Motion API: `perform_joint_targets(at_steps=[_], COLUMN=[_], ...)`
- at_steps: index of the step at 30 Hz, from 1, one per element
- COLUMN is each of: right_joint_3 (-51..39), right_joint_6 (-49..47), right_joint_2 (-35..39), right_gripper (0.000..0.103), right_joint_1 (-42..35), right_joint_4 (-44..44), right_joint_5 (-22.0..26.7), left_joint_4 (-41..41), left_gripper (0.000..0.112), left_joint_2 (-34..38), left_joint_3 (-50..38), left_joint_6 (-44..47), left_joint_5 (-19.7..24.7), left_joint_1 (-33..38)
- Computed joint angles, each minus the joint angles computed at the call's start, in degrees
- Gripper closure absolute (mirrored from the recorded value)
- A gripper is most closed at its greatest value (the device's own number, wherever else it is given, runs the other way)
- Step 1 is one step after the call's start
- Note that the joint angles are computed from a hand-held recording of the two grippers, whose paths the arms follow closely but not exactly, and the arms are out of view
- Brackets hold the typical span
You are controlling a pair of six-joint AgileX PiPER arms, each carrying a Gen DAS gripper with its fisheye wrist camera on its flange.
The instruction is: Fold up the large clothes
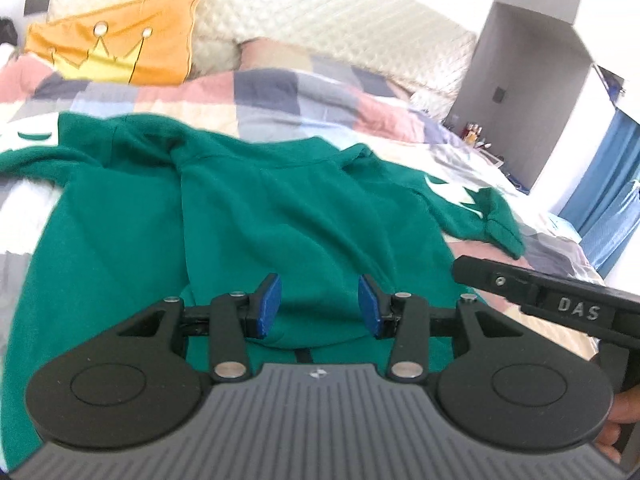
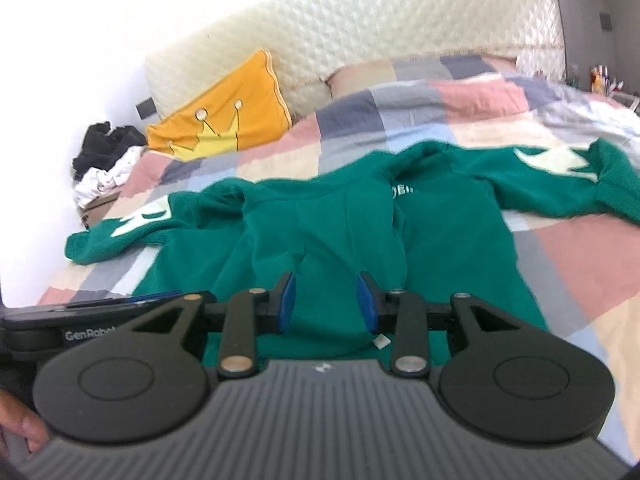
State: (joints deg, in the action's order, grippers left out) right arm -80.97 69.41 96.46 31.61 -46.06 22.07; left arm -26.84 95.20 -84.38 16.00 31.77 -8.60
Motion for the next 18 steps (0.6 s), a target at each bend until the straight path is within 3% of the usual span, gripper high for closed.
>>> perform_joint_targets(at_steps=[8,12,18], right_joint_3=[10.68,15.73,18.15], right_joint_6=[19.27,25.08,31.03], right_joint_2=[-9.69,-13.16,-15.90], right_gripper=[0.066,0.066,0.066], right_joint_1=[7.33,9.78,8.96], right_joint_4=[-23.19,-27.99,-29.99], right_joint_5=[7.86,12.46,15.64], left_joint_4=[-3.27,-2.81,7.61], left_gripper=[0.063,0.063,0.062], left_joint_2=[-11.91,-15.43,-16.91], left_joint_3=[11.12,15.19,16.38], left_joint_6=[3.16,2.46,-7.97], left_joint_5=[-5.90,-7.41,-8.96], left_joint_1=[-2.20,-3.14,-5.99])
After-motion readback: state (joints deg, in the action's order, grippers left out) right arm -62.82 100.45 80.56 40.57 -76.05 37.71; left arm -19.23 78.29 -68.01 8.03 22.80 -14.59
